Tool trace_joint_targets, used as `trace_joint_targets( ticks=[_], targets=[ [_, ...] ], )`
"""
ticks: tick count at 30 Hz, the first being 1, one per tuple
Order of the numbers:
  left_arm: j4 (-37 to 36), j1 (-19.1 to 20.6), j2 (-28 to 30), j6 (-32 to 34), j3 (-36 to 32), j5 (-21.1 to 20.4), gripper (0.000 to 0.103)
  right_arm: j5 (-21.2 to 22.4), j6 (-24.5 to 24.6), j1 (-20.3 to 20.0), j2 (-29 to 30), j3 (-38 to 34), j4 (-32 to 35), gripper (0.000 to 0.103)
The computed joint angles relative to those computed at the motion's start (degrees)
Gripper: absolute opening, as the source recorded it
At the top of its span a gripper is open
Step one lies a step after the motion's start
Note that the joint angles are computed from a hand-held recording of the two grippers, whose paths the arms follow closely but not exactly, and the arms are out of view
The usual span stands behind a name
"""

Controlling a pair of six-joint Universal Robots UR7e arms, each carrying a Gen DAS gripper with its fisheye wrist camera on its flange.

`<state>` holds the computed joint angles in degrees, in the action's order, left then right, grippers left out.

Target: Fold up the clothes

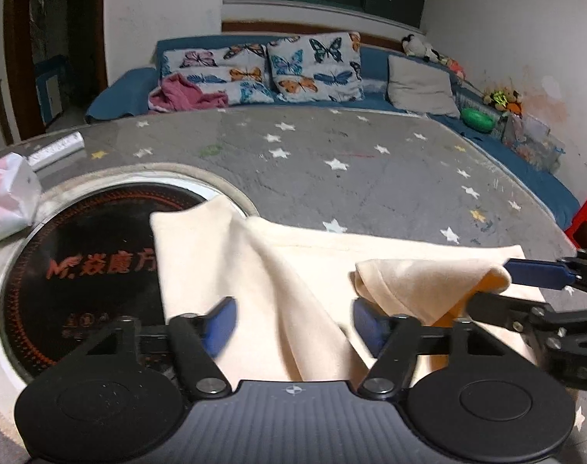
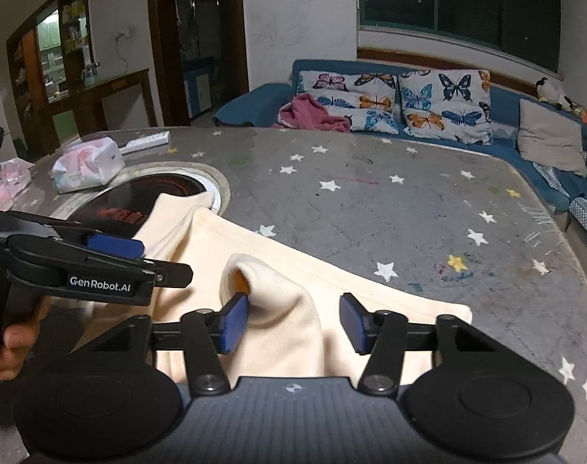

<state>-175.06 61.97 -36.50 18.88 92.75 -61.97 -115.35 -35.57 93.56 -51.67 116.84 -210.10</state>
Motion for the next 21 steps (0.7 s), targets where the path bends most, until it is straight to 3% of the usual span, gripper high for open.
trace_joint_targets(
  ticks=[2,4,7,13,21],
  targets=[
    [-0.97,0.14,0.25,0.73,0.12,-0.08,0.037,0.15,0.32,-0.48,0.28,-0.64,1.44,0.038],
    [-1.25,0.46,0.02,1.36,0.26,-1.01,0.017,0.35,0.70,-0.84,0.30,-0.79,2.12,0.031],
    [-1.63,0.72,-0.52,1.29,0.59,-1.90,0.006,0.92,0.40,-1.08,0.45,-0.50,1.15,0.022],
    [-5.23,0.38,-2.05,1.79,2.93,-2.22,0.004,1.39,-0.50,-1.13,0.58,0.52,-2.04,0.011],
    [-10.10,0.37,-7.10,0.66,8.20,-2.33,0.003,1.84,-0.52,-0.34,-0.76,3.40,-9.83,0.010]
  ],
)
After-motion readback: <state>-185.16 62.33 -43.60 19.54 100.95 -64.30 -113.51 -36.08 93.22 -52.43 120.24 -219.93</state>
